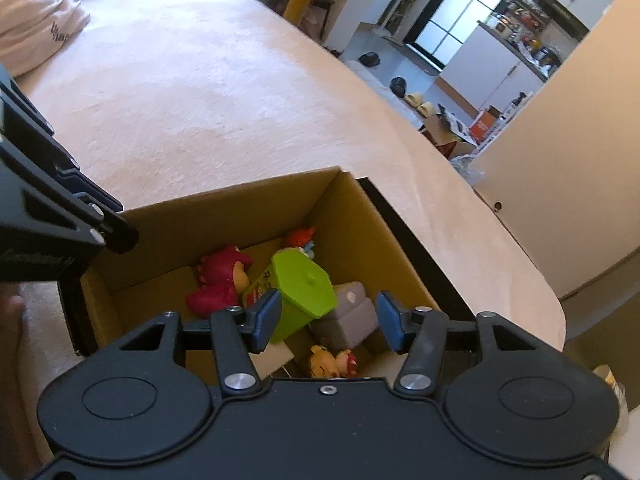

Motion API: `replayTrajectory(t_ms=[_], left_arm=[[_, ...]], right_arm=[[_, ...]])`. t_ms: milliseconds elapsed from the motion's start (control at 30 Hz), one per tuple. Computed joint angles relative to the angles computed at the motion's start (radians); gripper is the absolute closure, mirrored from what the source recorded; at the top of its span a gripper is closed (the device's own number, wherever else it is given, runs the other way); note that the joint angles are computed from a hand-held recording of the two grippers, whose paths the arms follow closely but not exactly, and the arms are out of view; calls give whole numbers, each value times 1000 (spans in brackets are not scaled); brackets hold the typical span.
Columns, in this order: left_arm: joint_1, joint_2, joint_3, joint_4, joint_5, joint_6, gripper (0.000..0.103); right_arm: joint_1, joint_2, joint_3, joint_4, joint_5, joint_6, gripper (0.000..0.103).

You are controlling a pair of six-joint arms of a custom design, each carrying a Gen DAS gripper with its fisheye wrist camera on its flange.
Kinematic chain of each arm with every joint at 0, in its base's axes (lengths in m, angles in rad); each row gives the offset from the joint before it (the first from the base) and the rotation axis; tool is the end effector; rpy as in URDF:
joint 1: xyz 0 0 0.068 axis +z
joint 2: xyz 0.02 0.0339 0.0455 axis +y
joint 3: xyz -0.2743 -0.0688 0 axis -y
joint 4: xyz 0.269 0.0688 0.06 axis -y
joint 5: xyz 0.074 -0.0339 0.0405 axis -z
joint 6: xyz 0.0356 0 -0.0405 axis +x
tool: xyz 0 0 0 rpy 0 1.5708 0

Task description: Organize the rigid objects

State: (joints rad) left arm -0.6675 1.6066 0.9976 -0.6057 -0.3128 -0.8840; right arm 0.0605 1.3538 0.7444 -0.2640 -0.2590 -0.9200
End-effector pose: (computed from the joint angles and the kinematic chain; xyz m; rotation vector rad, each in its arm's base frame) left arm 0.2600 -0.1910 0.1819 -0.3640 2.6477 -0.0359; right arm 0.2844 0.0264 0.1935 -1.2324 2.0674 -0.0795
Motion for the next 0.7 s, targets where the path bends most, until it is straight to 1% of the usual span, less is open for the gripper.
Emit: replayTrajectory(t_ms=[167,333,467,600,700], left_arm=[[-12,3,13,-22,-16,-1,92],[-29,2,35,-53,-35,1,92],[-28,-2,59,-94,-18,-14,91],[-44,-13,72,-137,-16,-30,91],[-66,-27,90,-175,-52,-38,91]], right_arm=[[-90,-60,0,-53,-64,32,48],[-200,-110,2,-109,-137,29,47],[-275,-137,10,-153,-186,37,42],[-337,-151,21,-197,-227,71,40],[-380,-160,28,-228,-253,97,37]])
